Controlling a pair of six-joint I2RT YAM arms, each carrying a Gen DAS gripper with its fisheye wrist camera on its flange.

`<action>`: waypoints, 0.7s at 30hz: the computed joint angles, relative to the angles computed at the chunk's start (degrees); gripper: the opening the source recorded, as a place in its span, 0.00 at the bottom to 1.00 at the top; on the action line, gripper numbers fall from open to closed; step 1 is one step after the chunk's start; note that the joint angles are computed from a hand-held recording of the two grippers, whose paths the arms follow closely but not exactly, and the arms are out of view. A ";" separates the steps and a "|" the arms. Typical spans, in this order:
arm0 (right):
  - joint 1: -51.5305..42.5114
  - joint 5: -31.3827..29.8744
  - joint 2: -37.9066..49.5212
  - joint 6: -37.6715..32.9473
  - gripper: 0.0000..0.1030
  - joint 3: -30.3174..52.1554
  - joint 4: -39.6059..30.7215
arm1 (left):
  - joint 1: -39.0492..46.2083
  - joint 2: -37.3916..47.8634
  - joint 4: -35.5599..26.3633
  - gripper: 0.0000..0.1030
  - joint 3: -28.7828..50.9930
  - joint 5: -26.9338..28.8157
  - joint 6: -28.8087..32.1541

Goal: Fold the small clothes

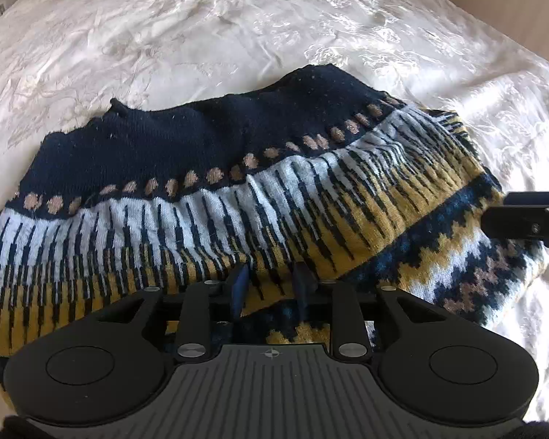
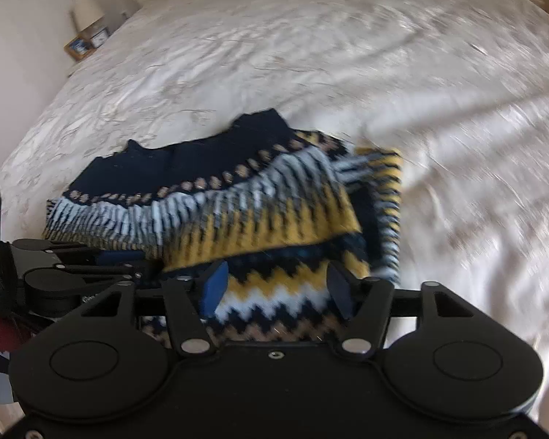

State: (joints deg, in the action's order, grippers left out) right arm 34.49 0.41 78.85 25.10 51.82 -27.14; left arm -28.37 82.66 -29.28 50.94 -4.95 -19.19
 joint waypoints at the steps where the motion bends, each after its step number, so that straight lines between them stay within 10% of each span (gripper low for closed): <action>1: -0.29 -0.02 -0.76 0.31 0.67 -0.65 -0.19 | 0.13 -0.54 0.00 0.28 -0.26 0.39 -0.44; 13: -3.54 -2.60 -9.13 3.32 0.96 -7.16 1.70 | -2.06 1.87 -1.88 0.42 2.11 -1.72 -5.45; 21: -10.37 -8.53 -11.77 1.03 1.00 -9.85 1.70 | -2.70 4.28 -0.49 0.75 2.94 0.30 -8.26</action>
State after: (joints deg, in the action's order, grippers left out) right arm 24.12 -8.12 67.08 26.13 41.96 -25.44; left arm -31.07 86.94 -29.77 53.87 -4.65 -27.44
